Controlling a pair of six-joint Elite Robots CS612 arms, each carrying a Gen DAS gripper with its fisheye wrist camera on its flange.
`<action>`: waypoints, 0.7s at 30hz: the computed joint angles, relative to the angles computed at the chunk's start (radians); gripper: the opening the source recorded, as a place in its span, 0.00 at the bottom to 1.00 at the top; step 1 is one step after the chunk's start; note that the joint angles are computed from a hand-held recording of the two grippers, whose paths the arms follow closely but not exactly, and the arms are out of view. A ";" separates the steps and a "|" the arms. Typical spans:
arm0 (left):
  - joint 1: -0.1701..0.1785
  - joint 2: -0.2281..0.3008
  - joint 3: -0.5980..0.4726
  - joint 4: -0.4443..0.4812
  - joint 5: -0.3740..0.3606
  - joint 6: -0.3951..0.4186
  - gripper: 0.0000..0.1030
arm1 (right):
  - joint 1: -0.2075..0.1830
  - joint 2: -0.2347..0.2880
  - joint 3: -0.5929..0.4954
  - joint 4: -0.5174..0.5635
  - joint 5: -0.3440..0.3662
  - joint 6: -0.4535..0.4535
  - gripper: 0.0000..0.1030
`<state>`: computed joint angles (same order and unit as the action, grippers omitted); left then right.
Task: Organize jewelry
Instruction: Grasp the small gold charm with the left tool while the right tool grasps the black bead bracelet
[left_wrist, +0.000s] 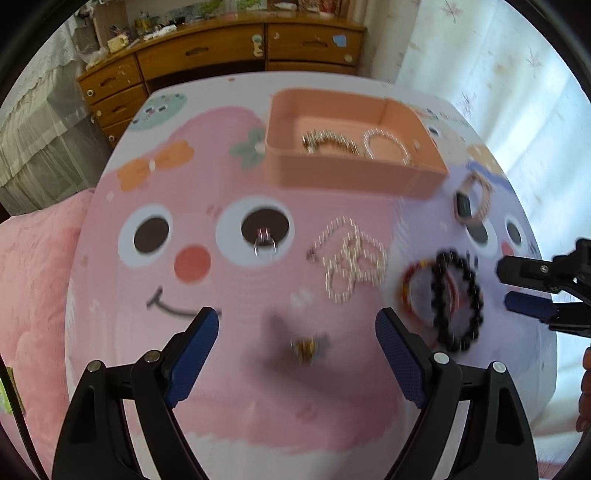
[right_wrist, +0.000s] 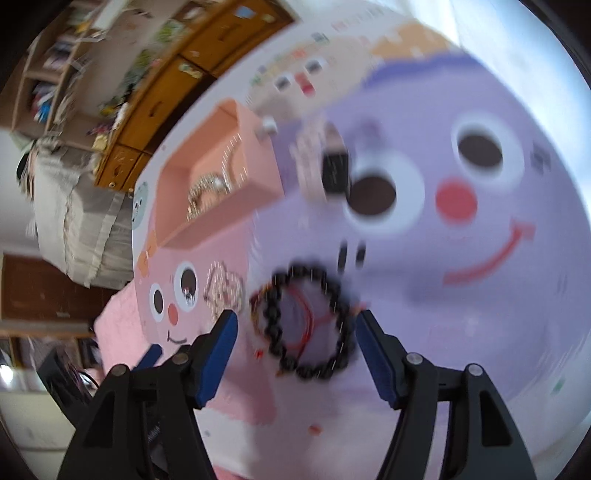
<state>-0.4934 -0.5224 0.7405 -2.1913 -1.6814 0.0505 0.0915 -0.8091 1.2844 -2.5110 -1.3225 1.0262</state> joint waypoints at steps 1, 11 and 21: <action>0.001 -0.010 0.020 -0.001 -0.004 0.012 0.83 | 0.002 0.001 0.002 0.002 0.016 0.014 0.65; 0.001 -0.067 0.151 -0.090 -0.053 0.165 0.83 | 0.038 0.015 -0.020 0.059 0.012 0.018 0.65; 0.000 -0.030 0.092 -0.002 -0.097 0.224 0.69 | 0.055 0.037 -0.075 0.145 -0.072 -0.092 0.50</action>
